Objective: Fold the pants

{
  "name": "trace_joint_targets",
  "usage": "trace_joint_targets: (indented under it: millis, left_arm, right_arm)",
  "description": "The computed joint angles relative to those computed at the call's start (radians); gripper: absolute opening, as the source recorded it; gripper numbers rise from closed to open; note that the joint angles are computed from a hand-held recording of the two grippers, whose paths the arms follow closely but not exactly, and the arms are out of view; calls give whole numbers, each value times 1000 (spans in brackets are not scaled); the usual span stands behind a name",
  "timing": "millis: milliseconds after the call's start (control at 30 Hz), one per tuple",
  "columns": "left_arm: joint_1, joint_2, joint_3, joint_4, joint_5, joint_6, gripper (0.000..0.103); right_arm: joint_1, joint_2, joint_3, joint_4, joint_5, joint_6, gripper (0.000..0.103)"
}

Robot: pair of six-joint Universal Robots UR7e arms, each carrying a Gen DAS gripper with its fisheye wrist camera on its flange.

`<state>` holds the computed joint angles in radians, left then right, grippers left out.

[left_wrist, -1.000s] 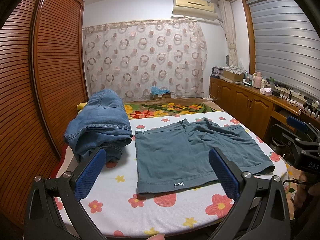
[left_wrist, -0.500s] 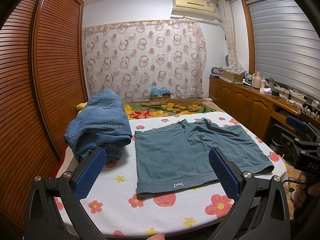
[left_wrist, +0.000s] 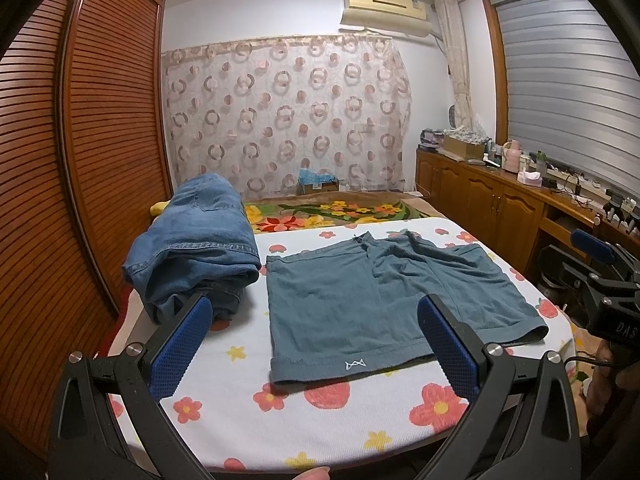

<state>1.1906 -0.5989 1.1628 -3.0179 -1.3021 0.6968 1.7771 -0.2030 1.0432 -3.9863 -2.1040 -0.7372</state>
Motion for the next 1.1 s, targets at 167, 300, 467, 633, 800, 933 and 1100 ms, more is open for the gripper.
trace_joint_targets:
  millis: [167,300,467,633,800,933,1100]
  left_arm:
    - [18,27,-46,46,-10,0,103]
    - [28,46,-75,83,-9,0,103]
    - [42,69,-113,141,-6,-3,103]
    - [52,88,-139,178,5,5,103]
    - [62,110,-174,219,14,13,103]
    - [73,127,-206,251,15,17,103]
    - [87,146,-252,296,15,12,103]
  right_arm:
    - [-7,-6,10,9,0,6,102]
    - [-13,-15,19,32,-8,21,102]
    - [-15,-24,30,42,-30,23,102]
    - [-15,-21,12,61,-55,25,102]
    - [-19,-21,8,76,-83,23,102]
    - [-19,-26,15,101,-111,24,102]
    - [-19,-44,32,149,-144,55,102]
